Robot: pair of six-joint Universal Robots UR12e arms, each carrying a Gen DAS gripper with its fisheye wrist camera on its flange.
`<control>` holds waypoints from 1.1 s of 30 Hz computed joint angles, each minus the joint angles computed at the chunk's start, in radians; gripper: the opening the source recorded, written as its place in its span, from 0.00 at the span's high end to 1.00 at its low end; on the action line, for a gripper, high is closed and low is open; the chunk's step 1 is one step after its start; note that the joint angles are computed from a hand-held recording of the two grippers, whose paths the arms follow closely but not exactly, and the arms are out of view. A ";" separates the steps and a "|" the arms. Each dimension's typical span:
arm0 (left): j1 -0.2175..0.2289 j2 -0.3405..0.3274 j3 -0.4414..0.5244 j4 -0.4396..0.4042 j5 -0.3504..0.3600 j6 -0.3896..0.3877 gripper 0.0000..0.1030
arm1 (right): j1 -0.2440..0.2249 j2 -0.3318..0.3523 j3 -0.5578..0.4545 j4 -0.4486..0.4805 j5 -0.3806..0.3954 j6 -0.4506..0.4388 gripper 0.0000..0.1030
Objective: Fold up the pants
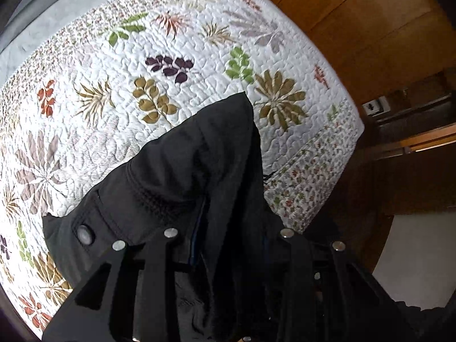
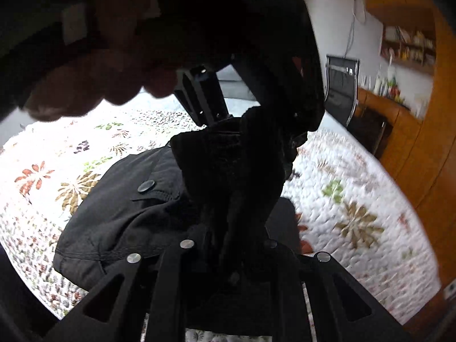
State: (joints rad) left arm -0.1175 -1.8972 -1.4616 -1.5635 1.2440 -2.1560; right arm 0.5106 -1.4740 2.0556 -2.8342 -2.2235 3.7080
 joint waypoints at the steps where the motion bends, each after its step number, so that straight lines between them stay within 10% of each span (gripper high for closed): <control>1: -0.007 0.001 -0.013 0.023 0.011 -0.011 0.71 | -0.005 0.000 0.010 -0.018 0.013 0.009 0.86; 14: -0.051 -0.003 -0.113 0.204 0.064 -0.125 0.68 | -0.103 -0.014 0.170 -0.308 0.278 0.154 0.86; 20: -0.053 0.012 -0.159 0.255 0.028 -0.144 0.37 | -0.118 -0.013 0.194 -0.340 0.323 0.167 0.83; 24: -0.047 0.033 -0.197 0.285 -0.021 -0.111 0.11 | -0.117 -0.021 0.194 -0.294 0.323 0.148 0.74; 33: 0.038 0.063 -0.217 0.191 -0.313 0.004 0.11 | -0.079 -0.062 0.167 -0.127 0.244 0.097 0.27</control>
